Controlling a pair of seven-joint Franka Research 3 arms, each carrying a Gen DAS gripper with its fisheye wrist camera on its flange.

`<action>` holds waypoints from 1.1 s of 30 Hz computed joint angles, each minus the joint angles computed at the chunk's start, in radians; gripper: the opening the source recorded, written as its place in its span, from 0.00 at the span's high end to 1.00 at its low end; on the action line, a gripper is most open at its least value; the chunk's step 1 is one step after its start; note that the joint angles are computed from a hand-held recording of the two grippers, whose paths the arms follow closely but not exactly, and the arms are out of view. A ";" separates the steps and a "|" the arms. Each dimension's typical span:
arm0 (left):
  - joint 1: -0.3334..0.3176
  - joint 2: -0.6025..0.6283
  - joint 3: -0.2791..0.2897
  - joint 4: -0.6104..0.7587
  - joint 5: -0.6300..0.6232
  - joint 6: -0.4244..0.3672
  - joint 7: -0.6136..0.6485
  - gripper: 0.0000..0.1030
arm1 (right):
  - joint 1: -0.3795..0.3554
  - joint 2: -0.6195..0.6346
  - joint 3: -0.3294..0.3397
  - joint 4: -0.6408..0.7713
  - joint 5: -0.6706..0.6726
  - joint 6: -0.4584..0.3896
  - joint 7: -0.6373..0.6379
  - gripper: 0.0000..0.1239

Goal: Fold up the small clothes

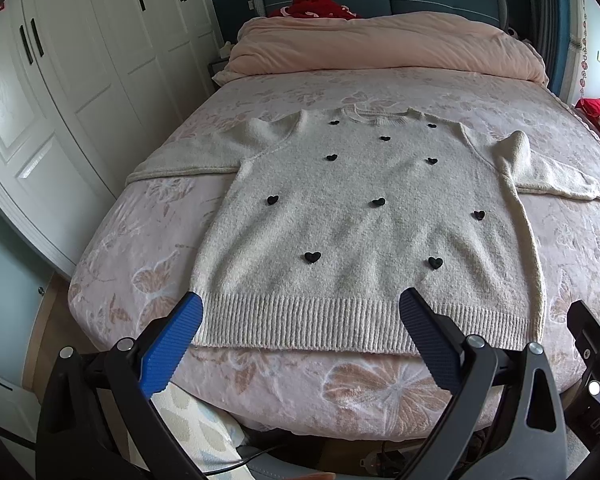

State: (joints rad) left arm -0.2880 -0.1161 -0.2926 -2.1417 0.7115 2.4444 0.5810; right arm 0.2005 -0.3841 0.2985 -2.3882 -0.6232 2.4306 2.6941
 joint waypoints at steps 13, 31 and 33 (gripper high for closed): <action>-0.003 0.003 -0.002 0.010 0.009 -0.008 -0.005 0.06 | 0.001 0.002 -0.001 0.003 -0.003 -0.001 0.001 0.21; -0.003 -0.005 -0.002 0.002 0.004 -0.005 -0.001 0.06 | 0.007 0.005 0.000 0.007 0.004 -0.001 0.009 0.21; -0.003 -0.008 -0.003 -0.004 0.006 -0.003 -0.004 0.06 | 0.007 0.006 0.000 0.009 0.004 -0.002 0.011 0.21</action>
State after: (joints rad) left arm -0.2910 -0.1241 -0.2955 -2.1459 0.7170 2.4414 0.5768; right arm 0.2078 -0.3777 0.2986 -2.3797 -0.6189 2.4285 2.7047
